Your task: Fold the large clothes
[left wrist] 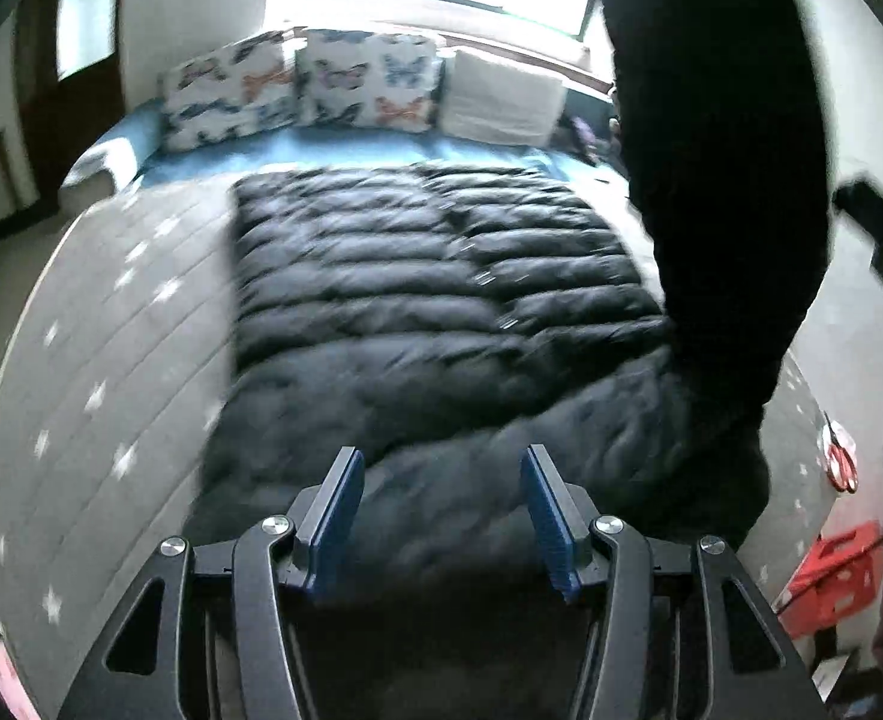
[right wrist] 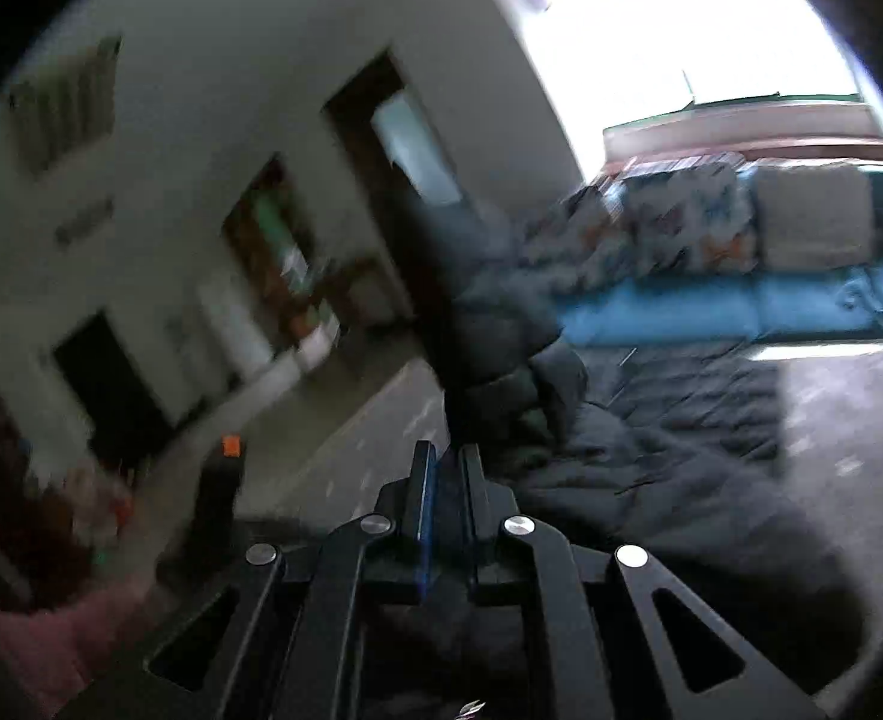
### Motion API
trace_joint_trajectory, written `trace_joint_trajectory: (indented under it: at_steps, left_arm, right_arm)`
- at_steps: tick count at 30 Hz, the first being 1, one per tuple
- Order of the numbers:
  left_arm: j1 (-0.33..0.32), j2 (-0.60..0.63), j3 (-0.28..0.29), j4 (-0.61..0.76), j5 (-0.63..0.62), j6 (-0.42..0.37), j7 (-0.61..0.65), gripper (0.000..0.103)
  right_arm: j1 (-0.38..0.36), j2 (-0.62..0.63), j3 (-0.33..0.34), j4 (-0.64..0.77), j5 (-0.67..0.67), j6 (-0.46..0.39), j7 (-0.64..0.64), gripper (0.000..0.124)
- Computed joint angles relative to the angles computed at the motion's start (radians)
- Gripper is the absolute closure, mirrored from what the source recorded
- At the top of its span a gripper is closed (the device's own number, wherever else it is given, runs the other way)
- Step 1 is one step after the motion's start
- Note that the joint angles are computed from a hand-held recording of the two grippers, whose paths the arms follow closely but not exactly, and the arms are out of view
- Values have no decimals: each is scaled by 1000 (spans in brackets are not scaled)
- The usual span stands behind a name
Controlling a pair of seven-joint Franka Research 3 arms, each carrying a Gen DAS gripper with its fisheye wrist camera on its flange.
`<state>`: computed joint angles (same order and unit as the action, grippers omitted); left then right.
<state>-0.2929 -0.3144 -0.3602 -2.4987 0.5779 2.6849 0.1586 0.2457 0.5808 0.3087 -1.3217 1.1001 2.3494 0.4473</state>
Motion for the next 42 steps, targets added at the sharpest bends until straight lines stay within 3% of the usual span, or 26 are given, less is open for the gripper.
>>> trace_joint_trajectory:
  at_steps: [6,8,9,16,19,20,21,22,24,26,29,31,32,36,40,42]
  left_arm:
    - [-26,-184,-2,-228,-86,66,-93,45]
    - [-36,-236,-10,-276,-106,75,-114,45]
    - [-44,-262,-9,-298,-116,86,-117,45]
    - [-24,-324,-1,-310,-132,129,-78,45]
    - [34,-291,-15,-251,-118,141,-64,42]
    - [65,-281,-38,-227,-97,134,-70,38]
    - [93,-258,-54,-197,-76,120,-70,23]
    - [105,-239,-61,-171,-63,90,-64,17]
    - [136,-173,-79,-101,-22,18,-58,17]
    - [118,-97,-50,-47,-24,-36,-24,17]
    - [102,-27,-15,-24,-16,-34,-32,33]
    - [91,11,-4,-12,9,-16,-29,68]
    - [91,32,-8,0,35,-4,-39,77]
    - [60,68,-53,101,151,-191,-85,92]
    - [10,15,-40,157,184,-270,-81,94]
    - [-1,-33,-35,179,194,-286,-78,95]
  right_arm:
    - [164,103,-46,31,-272,-23,141,115]
    - [162,158,-38,101,-340,-135,226,115]
    - [169,152,-45,95,-360,-140,234,115]
    - [106,-56,-31,-144,-312,54,55,114]
    - [95,-120,-55,-234,-300,185,24,114]
    - [105,-156,-72,-288,-274,217,11,114]
    - [81,-167,-66,-307,-282,240,25,114]
    - [79,-154,-71,-306,-282,261,27,114]
    - [73,-155,-89,-332,-283,351,53,113]
    - [56,-166,-98,-358,-287,396,85,113]
    - [47,-158,-136,-377,-330,454,192,113]
    - [39,-142,-160,-382,-373,484,272,111]
    - [34,-138,-167,-385,-395,489,305,108]
    - [8,-109,-195,-385,-485,468,438,89]
    - [-64,-72,-121,-344,-453,403,414,82]
    - [-52,-52,-123,-326,-473,411,409,78]
